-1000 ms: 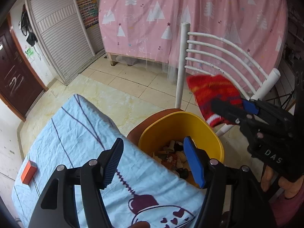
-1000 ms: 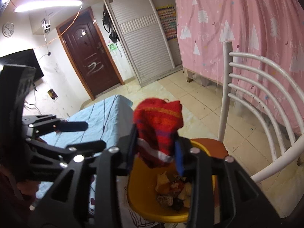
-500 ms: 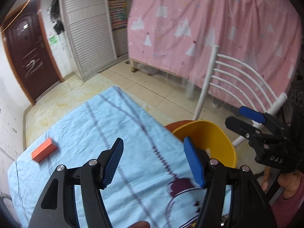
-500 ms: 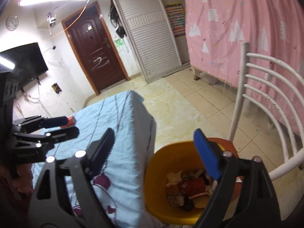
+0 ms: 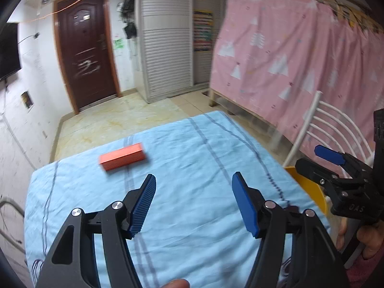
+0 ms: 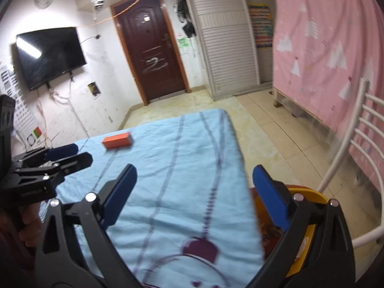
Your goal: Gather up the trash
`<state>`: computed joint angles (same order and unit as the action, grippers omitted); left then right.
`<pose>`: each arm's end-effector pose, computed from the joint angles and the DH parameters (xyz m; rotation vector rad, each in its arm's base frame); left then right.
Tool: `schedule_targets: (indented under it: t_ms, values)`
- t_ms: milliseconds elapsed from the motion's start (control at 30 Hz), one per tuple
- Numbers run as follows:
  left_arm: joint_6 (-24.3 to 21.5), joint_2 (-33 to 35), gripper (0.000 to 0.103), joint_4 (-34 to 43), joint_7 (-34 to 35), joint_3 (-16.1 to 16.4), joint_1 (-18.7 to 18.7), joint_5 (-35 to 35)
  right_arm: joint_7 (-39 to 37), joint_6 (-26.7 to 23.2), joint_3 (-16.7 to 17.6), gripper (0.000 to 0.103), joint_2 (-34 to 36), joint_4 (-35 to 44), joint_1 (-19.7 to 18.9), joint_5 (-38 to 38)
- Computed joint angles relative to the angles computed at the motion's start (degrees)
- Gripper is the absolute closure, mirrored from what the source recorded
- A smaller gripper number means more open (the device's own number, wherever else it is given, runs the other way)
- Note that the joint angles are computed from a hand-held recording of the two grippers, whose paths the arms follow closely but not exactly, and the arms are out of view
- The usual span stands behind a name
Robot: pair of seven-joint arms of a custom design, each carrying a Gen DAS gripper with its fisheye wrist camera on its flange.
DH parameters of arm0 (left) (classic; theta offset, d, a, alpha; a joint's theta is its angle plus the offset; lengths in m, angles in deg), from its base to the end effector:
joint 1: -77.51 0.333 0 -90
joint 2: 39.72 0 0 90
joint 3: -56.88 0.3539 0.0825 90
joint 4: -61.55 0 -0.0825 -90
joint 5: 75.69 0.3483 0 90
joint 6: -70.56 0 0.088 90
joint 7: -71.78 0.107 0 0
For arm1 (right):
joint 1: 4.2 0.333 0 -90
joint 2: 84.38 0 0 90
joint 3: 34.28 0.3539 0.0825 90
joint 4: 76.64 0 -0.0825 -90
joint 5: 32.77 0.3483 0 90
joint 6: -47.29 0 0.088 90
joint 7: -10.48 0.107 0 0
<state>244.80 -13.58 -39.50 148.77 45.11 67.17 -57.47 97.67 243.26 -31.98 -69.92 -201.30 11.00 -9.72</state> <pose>0.6422 -0.2587 0.4654 -1.3939 2.1051 -0.9358 0.5761 0.1328 0.4546 -1.5039 1.6580 -0.6258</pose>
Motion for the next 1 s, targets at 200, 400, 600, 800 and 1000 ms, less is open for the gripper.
schedule_targets:
  t_ms: [200,400,600,800,1000]
  values:
    - [4.6,-2.3,0.045,-4.2,-6.7,7.6,-2.5,2.6,-3.7,0.3,-3.2,0.007,2.0,3.5,6.6,1.7]
    - [8.3,-3.9,0.045,-7.5,-14.4,16.9,-6.9,7.3,-6.6,-0.2,-4.6,0.006,4.0,6.9,10.4,3.5]
    - [11.9,-4.6,0.044,-10.3,-22.3,30.2,-15.4,11.5,-8.2,-1.6,-6.4,0.006,5.9,9.8,13.7,4.1]
    - [14.1,-4.8,0.044,-12.8,-24.7,38.7,-21.1,10.9,-8.8,-1.0,-5.7,0.006,7.3,11.6,14.3,3.9]
    - [15.5,-5.5,0.044,-14.7,-21.8,40.4,-22.1,7.1,-9.0,-2.1,-7.3,0.006,8.2,13.1,16.4,4.4]
